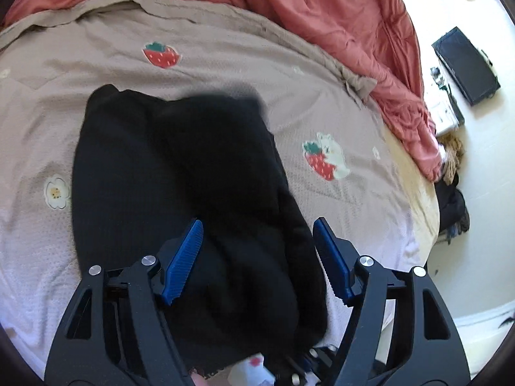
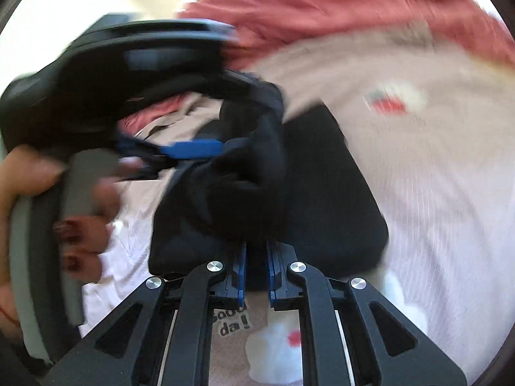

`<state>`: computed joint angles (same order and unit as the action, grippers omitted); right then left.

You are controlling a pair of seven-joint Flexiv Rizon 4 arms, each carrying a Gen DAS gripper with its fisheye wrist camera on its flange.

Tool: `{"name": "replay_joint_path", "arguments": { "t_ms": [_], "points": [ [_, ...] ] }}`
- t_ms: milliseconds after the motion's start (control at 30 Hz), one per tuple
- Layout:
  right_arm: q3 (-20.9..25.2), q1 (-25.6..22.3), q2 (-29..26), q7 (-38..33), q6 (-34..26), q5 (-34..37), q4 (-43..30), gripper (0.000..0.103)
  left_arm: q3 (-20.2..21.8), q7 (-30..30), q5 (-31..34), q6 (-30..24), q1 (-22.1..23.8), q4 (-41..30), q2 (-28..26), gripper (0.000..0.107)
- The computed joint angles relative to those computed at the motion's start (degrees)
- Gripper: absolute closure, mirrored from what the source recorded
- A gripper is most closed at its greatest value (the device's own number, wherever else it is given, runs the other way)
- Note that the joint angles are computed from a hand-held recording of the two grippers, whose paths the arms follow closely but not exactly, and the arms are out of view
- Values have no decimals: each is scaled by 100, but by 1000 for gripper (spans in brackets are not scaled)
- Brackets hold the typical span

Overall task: Fold small clothes
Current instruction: 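Lift the sweatshirt edge with both tools and fold it over lengthwise, then open both tools and press the folded sweatshirt flat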

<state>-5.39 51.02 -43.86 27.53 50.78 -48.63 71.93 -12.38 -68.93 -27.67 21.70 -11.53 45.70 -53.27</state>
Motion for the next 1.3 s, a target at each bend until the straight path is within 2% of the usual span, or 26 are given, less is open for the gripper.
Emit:
{"name": "replay_joint_path", "arguments": {
  "t_ms": [67, 100, 167, 233, 333, 433, 500, 567, 600, 633, 667, 767, 833, 900, 967, 1000, 1067, 1200, 1267, 1300],
  "points": [
    [-105, -18, 192, 855, 502, -45, 496, 92, -98, 262, -149, 397, 121, 528, 297, 45],
    [-111, -47, 237, 1024, 620, -70, 605, 90, -87, 350, -162, 608, 133, 723, 417, 45],
    [-107, -47, 308, 1220, 677, -138, 721, 89, 23, 530, -92, 1179, 172, 1208, 704, 45],
    [-32, -36, 334, 1110, 503, -155, 670, 89, 193, 519, 87, 1536, 165, 1473, 859, 45],
    [87, -124, 411, 1038, 471, -100, 743, 89, 420, 387, 440, 1751, 152, 1637, 922, 45],
    [168, -72, 559, 1149, 101, 16, 830, 86, 585, 315, 864, 1729, 68, 1641, 864, 45],
    [29, -1, 832, 1712, -7, -276, 1196, 86, 568, 302, 967, 1812, 55, 1809, 880, 50],
    [92, -113, 935, 1768, -121, -446, 1293, 86, 481, 388, 958, 2111, 69, 2107, 965, 54],
    [155, -183, 975, 1599, -218, -510, 1314, 82, 475, 397, 977, 2333, 51, 2251, 1020, 54],
    [200, -270, 978, 1449, -197, -598, 1326, 75, 464, 398, 978, 2372, 56, 2281, 1029, 54],
    [245, -370, 961, 1327, -98, -652, 1331, 72, 442, 409, 957, 2385, 80, 2307, 1038, 54],
    [268, -637, 835, 1110, 523, -789, 1295, 68, 325, 518, 792, 2300, 212, 2354, 1065, 54],
    [181, -842, 632, 1046, 1308, -880, 1175, 59, 267, 587, 663, 2320, 291, 2421, 1105, 50],
    [174, -934, 494, 806, 1633, -692, 1074, 58, 230, 677, 570, 2419, 336, 2555, 1181, 46],
    [248, -982, 359, 300, 1498, -306, 883, 49, 203, 826, 525, 2515, 360, 2680, 1242, 45],
    [237, -978, 339, 165, 1533, -188, 861, 40, 203, 876, 519, 2552, 355, 2728, 1264, 45],
    [266, -997, 280, -133, 1600, 101, 820, 36, 202, 917, 484, 2607, 346, 2793, 1284, 44],
    [311, -983, 115, -944, 1489, 555, 533, 35, 197, 869, 386, 2607, 344, 2823, 1278, 44],
    [344, -963, 20, -1445, 1373, 715, 325, 44, 193, 877, 366, 2634, 344, 2843, 1281, 44],
    [350, -950, -17, -1655, 1329, 798, 245, 53, 189, 888, 359, 2639, 346, 2854, 1284, 44]
  ]
}}
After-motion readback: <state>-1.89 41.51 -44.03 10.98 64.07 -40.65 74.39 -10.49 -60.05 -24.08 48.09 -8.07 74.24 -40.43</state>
